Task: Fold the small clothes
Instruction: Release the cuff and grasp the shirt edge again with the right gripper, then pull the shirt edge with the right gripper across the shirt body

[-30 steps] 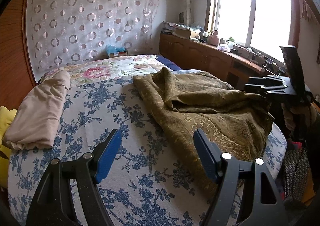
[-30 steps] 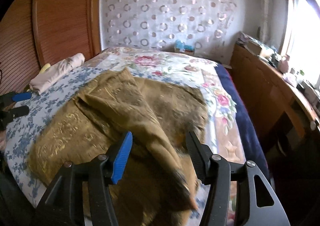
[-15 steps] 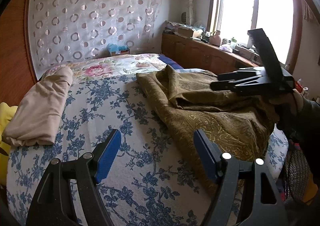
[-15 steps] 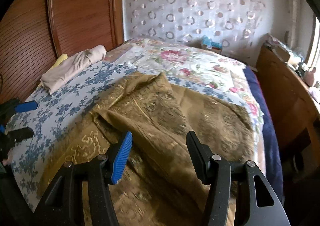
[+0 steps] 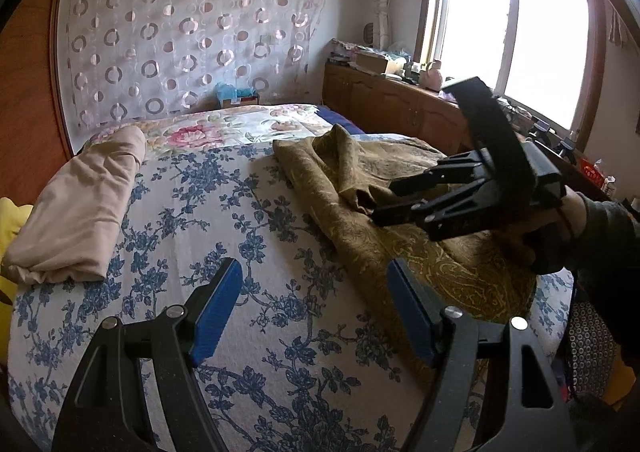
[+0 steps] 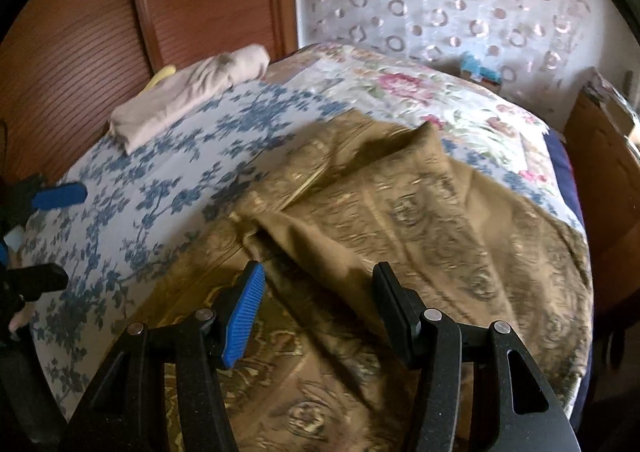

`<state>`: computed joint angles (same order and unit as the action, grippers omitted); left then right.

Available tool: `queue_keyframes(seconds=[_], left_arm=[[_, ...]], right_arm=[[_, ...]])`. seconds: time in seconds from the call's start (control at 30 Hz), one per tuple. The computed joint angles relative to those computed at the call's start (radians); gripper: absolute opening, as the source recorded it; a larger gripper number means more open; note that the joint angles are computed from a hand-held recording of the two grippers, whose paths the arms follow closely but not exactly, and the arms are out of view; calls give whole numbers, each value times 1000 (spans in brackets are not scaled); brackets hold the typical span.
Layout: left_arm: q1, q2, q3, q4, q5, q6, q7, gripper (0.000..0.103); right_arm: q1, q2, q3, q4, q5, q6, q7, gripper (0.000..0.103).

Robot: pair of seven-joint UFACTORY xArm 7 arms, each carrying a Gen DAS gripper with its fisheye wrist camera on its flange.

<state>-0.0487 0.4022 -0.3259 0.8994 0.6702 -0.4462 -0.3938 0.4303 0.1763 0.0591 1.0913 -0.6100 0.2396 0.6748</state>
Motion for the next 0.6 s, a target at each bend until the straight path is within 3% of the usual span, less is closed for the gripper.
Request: queue_keyframes(seconds=[0.3, 0.37, 0.4, 0.5, 0.6], left_arm=[[-9, 1, 0, -8, -9, -2, 10, 76], [-9, 1, -2, -7, -9, -1, 9, 76], [-8, 1, -2, -7, -8, -1, 9, 76], [-7, 0, -3, -7, -7, -1, 7, 76], [-6, 0, -4, -7, -4, -1, 5, 76]], right_arm=[[-18, 27, 2, 26, 67, 14, -96, 58], [-9, 30, -12, 26, 48, 8, -89, 31], [25, 42, -40, 42, -20, 26, -30, 13], [33, 26, -47, 34, -83, 40, 1, 3], [50, -19, -73, 26, -256, 68, 149, 2]])
